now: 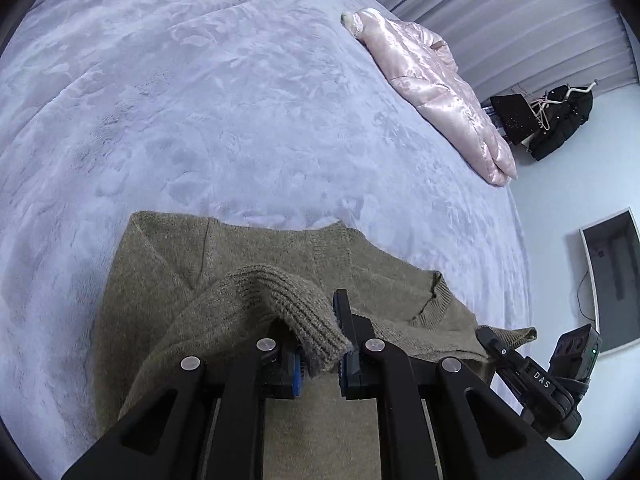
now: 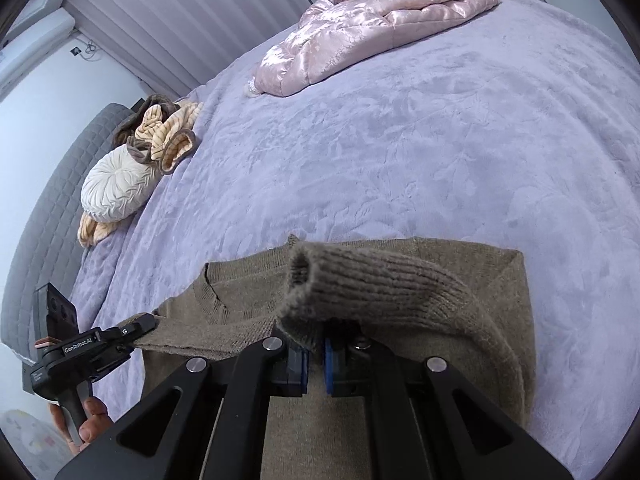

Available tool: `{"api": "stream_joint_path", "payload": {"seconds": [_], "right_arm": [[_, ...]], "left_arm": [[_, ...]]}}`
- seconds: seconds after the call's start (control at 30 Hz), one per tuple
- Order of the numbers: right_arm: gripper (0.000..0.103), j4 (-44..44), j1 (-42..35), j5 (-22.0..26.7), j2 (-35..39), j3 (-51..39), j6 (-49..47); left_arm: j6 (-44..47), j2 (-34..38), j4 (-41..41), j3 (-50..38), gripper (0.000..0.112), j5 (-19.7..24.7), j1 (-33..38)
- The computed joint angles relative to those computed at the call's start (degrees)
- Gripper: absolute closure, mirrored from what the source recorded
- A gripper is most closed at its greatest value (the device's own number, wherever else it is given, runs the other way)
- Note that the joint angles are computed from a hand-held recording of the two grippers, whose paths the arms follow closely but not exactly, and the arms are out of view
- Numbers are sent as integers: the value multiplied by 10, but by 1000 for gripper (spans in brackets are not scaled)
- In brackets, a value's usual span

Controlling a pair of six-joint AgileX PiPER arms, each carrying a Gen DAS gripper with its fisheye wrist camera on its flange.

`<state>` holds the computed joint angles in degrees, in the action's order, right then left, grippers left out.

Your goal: Fold small clothes

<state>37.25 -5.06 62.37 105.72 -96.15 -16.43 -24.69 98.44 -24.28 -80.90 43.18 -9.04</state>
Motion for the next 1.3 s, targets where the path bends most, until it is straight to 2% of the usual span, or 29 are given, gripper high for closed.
{"api": "stream_joint_path", "payload": {"seconds": [0.07, 0.13, 0.17, 0.2, 0.23, 0.33, 0.4, 0.47, 0.5, 0.6, 0.67, 0.73, 0.8, 0.9, 0.97, 1.03, 1.07, 1.1, 1.17, 1.23, 1.3], "right_arm": [[96, -3, 6, 1, 23, -17, 14], [93, -12, 12, 3, 42, -33, 31], [92, -21, 15, 10, 54, -47, 45], [92, -27, 16, 20, 67, -63, 57], [91, -25, 16, 26, 73, -70, 61], [81, 4, 5, 21, 72, -60, 46], [59, 7, 0, 15, 68, -52, 42], [46, 29, -13, 7, 55, -34, 31], [42, 56, -24, 5, 46, -21, 16], [42, 112, -53, -3, 14, 9, -33], [42, 50, -39, -31, -11, 7, -39], [42, -27, -14, -51, -19, -4, -33], [42, -57, 7, -43, -9, -24, -41], [42, -125, 61, -41, 14, -49, -51], [42, -182, 92, -64, 25, -44, -36], [42, -245, 108, -82, 48, -49, -2], [42, -256, 106, -84, 60, -53, 10], [41, -248, 96, -86, 70, -53, 10], [37, -242, 78, -104, 72, -37, 13], [37, -214, 63, -97, 76, -41, -1], [36, -221, 62, -81, 71, -50, 10]], "left_arm": [[4, 22, -31, -11, 96, 11, 17], [29, 25, -87, 3, 67, 0, 37], [49, 18, -117, 19, 38, -17, 45], [88, 8, -163, 39, 27, -39, 52], [110, 1, -186, 45, 27, -47, 56], [108, -9, -167, 31, 27, -35, 56], [90, -27, -126, 29, 27, -36, 50], [59, -45, -59, 22, 27, -29, 37], [28, -52, -3, 13, 27, -24, 23], [-42, -35, 147, -42, 27, 22, -28], [-62, -3, 211, -88, 27, 61, -61], [-86, 33, 279, -127, 27, 81, -100], [-107, 79, 349, -174, 27, 112, -131], [-103, 124, 362, -198, 27, 127, -125], [-103, 132, 348, -175, 27, 114, -102], [-64, 121, 276, -120, 27, 58, -63], [-47, 108, 254, -91, 27, 25, -53], [-43, 101, 250, -79, 27, 13, -51], [-52, 101, 268, -87, 27, 29, -59], [-76, 91, 297, -102, 27, 68, -74], [-120, 42, 346, -69, 27, 79, -96]]}}
